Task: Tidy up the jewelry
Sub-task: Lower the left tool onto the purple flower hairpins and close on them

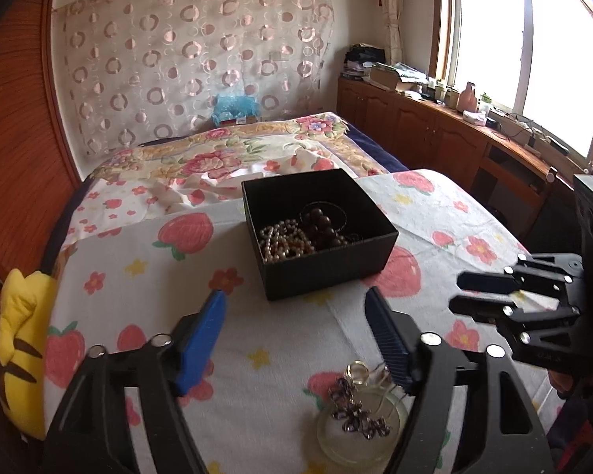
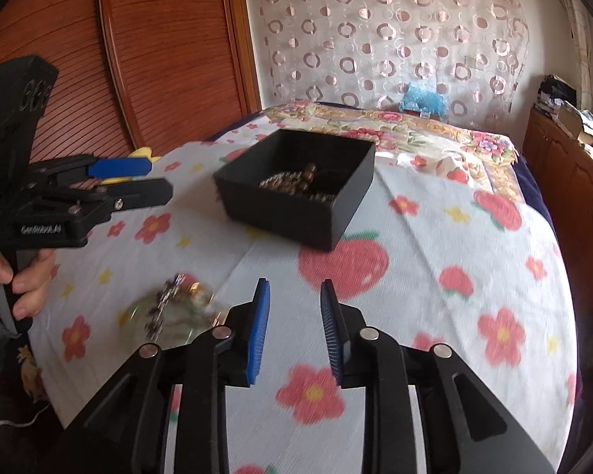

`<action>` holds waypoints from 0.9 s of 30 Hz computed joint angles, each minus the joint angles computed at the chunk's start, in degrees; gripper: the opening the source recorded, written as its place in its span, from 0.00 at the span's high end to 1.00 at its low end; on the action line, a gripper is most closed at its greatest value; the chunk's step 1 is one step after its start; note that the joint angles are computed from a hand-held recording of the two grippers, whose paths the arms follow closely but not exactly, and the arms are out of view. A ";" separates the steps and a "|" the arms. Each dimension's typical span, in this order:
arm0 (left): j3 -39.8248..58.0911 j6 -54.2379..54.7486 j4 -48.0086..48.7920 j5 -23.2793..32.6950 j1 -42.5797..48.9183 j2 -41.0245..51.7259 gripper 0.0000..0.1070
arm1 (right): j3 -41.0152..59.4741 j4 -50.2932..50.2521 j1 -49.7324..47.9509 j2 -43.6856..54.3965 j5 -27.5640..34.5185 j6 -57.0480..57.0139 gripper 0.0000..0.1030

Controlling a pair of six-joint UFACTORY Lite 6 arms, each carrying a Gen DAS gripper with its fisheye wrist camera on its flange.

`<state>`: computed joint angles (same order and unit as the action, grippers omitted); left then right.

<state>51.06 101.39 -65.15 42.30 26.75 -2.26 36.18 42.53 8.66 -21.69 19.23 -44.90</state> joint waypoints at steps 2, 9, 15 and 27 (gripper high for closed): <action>-0.77 -0.13 0.73 0.06 0.47 -0.31 0.31 | -3.44 -4.41 1.45 -3.55 -0.70 5.27 0.70; -4.29 1.81 1.68 0.49 3.56 0.29 0.28 | -11.29 -12.91 5.46 -11.33 -1.48 17.67 0.50; -9.27 4.14 3.86 0.32 4.65 -0.45 0.28 | -14.49 -19.18 7.29 -13.79 -2.38 24.85 0.47; -12.44 3.54 6.75 -3.23 -0.72 -0.04 0.28 | -15.20 -8.98 3.24 -14.34 -0.97 13.92 0.47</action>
<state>38.62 104.94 -58.40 39.07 26.03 -2.30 20.98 33.56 11.90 -36.03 18.26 -30.97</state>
